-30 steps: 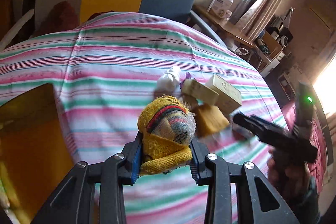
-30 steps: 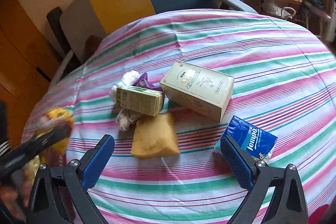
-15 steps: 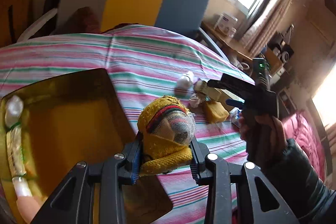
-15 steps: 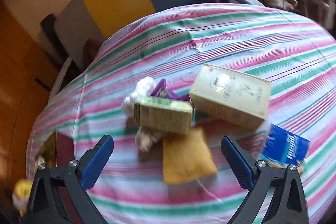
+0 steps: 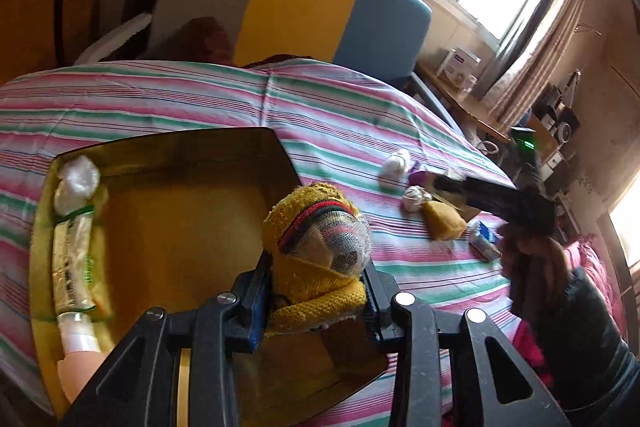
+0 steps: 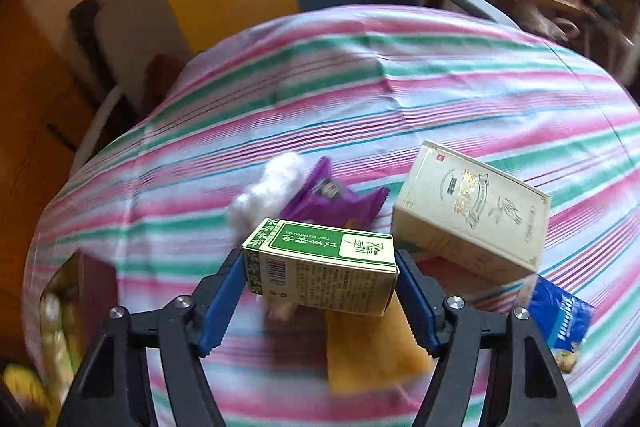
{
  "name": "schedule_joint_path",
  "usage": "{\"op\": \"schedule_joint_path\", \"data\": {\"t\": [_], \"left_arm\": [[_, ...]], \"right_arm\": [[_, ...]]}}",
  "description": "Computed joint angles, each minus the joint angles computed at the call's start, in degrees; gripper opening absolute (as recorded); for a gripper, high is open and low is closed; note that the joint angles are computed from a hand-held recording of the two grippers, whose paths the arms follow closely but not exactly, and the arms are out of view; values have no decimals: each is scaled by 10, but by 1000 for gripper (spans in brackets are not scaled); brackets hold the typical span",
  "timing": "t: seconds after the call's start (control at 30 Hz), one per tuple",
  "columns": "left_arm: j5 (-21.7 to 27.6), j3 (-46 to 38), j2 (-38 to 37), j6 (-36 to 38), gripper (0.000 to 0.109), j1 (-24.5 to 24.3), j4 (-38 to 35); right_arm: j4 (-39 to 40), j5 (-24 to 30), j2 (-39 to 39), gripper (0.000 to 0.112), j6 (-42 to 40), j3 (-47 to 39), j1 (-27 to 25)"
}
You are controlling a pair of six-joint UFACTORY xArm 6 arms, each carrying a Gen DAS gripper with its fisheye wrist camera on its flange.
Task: Organize objects
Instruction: 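Carry the knitted toy over the tray with the left gripper while the right grasps the juice box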
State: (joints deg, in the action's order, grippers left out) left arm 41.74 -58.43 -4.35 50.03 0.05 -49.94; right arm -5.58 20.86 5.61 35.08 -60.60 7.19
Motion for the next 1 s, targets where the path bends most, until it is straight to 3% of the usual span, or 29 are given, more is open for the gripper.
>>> {"op": "schedule_joint_path", "data": {"t": [0.1,0.2,0.33,0.57,0.8,1.0], "left_arm": [[-10,7,-3,-7,37,10,7],[-24,21,-10,-19,37,23,18],[-45,37,-19,-41,37,56,37],[-77,44,-14,-90,37,120,62],[-71,-13,44,-84,37,105,67],[-49,-125,147,-128,37,86,100]], "right_arm": [[66,-13,-37,73,-124,38,25],[67,1,-62,73,-201,68,58],[-1,1,-67,73,-191,103,91],[-41,-10,-56,73,-175,113,98],[-94,-7,-55,73,-144,107,103],[-114,-7,-58,73,-126,109,105]]}}
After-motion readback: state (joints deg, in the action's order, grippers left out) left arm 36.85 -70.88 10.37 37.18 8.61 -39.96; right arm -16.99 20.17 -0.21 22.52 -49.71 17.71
